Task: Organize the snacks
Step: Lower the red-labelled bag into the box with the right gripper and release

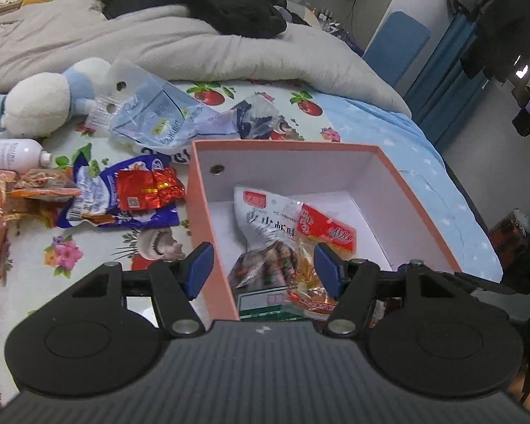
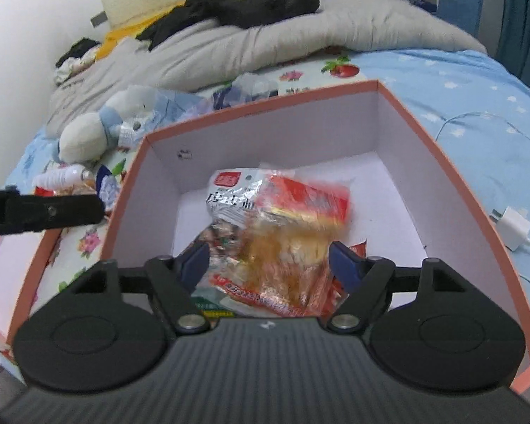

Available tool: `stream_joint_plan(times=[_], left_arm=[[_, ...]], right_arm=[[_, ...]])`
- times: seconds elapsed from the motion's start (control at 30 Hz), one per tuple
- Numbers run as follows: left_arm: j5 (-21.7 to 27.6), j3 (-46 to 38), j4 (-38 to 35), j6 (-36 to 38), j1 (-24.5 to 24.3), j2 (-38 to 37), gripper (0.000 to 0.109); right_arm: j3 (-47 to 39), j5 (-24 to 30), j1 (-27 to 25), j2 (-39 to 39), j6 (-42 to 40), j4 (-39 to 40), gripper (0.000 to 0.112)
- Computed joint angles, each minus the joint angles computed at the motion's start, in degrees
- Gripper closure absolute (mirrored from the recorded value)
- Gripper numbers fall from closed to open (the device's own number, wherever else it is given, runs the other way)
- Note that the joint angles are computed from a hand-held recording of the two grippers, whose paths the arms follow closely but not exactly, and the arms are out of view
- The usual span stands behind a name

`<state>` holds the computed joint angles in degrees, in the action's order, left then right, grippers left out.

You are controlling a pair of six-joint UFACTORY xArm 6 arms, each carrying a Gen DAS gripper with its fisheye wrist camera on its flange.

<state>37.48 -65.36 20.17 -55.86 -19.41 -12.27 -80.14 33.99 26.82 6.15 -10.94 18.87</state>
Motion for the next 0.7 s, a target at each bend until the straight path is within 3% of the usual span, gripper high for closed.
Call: stream_joint_plan(times=[0.33,0.7], left_arm=[[6.69,2.10,7.77,-3.51,-5.98,-11.19,0.041],[19.23,4.00,19.71,-14.65,-20.37,-21.68,0.041]], right_arm=[[11.70,-6.67,1.98,-13.62,6.11,-3.01,0.036],[24.15,-11.34,6.27,-29.41,7.85,-4.09,0.036]])
